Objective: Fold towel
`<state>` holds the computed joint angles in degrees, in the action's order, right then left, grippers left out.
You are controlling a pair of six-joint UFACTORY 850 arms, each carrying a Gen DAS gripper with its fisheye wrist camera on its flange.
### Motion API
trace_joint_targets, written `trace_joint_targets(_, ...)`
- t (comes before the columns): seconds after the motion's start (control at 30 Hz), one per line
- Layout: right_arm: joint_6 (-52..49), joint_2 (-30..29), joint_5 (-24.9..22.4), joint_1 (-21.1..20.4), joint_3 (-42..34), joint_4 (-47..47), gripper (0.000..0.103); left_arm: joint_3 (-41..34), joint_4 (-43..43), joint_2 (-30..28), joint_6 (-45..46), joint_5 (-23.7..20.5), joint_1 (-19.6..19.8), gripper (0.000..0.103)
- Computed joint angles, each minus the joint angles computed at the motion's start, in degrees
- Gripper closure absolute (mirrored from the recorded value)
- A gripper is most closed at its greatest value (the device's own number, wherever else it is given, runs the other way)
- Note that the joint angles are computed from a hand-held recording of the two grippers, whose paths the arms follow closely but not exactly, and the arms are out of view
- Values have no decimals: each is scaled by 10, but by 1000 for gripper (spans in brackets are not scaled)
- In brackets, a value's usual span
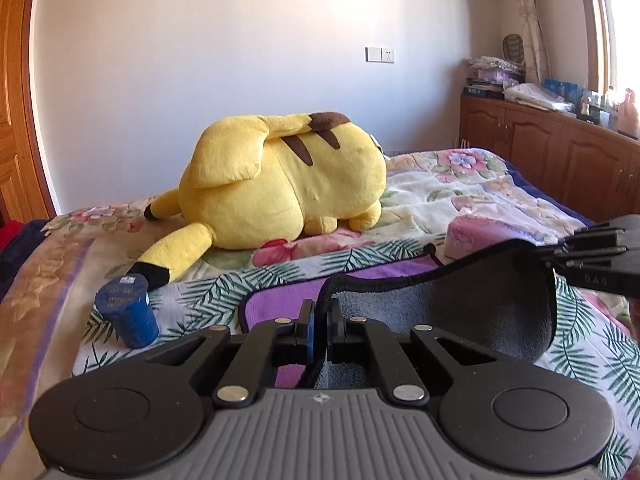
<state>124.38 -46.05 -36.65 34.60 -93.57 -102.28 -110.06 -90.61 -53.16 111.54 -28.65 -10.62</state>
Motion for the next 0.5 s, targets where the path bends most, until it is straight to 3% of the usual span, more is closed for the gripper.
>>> trace_joint_targets(0.5,-22,-15,0,-19,-26,2,99,-57,-13,-34,15,30,-11,103)
